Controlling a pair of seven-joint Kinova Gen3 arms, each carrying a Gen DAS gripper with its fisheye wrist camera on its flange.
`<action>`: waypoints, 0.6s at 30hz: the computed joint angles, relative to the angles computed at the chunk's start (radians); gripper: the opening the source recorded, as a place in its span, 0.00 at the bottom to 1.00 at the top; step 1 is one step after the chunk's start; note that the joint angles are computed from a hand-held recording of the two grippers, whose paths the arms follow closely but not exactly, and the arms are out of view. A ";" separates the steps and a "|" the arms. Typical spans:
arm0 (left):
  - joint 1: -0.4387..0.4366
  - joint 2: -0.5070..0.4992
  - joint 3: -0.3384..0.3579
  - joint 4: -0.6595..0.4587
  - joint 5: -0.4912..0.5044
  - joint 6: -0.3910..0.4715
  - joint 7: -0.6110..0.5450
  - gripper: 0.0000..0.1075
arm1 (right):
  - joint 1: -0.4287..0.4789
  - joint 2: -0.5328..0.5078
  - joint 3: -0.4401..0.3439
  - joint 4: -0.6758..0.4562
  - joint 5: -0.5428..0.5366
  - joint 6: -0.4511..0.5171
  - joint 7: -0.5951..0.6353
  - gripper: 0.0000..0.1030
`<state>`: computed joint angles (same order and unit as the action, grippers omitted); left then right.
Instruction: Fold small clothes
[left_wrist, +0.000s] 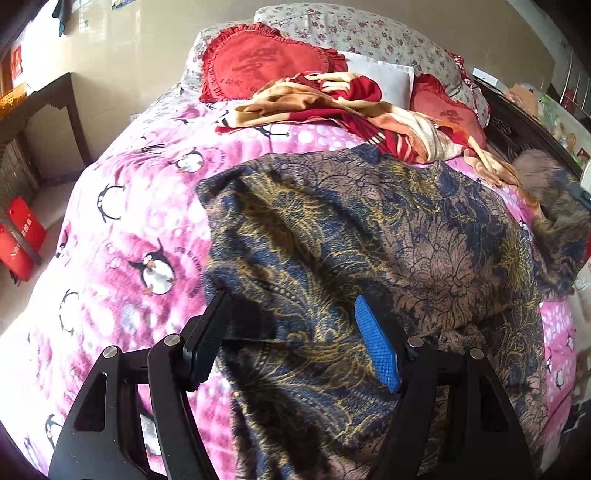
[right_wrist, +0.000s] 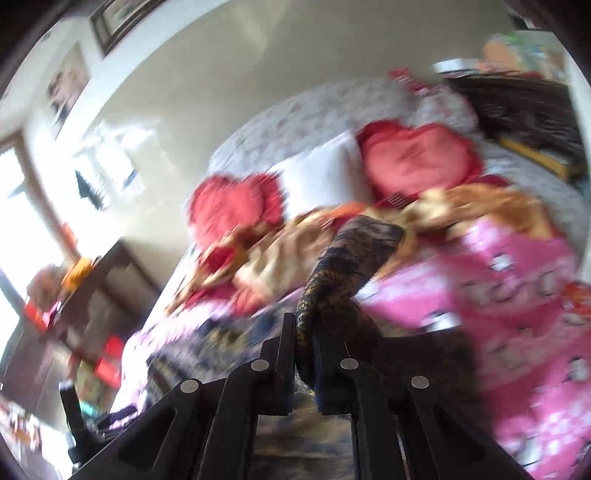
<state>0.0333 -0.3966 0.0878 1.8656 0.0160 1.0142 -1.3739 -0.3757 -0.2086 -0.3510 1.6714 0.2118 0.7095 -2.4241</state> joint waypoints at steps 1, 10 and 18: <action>-0.001 -0.001 -0.001 0.001 -0.001 0.002 0.001 0.65 | -0.012 0.026 -0.021 -0.001 0.002 -0.006 -0.004 0.07; -0.004 -0.006 -0.023 0.018 0.011 0.000 -0.010 0.65 | -0.193 0.243 -0.061 -0.052 0.006 0.123 0.069 0.16; -0.003 0.007 -0.051 0.023 0.063 -0.016 -0.026 0.65 | -0.216 0.149 0.002 0.031 0.018 0.003 0.011 0.47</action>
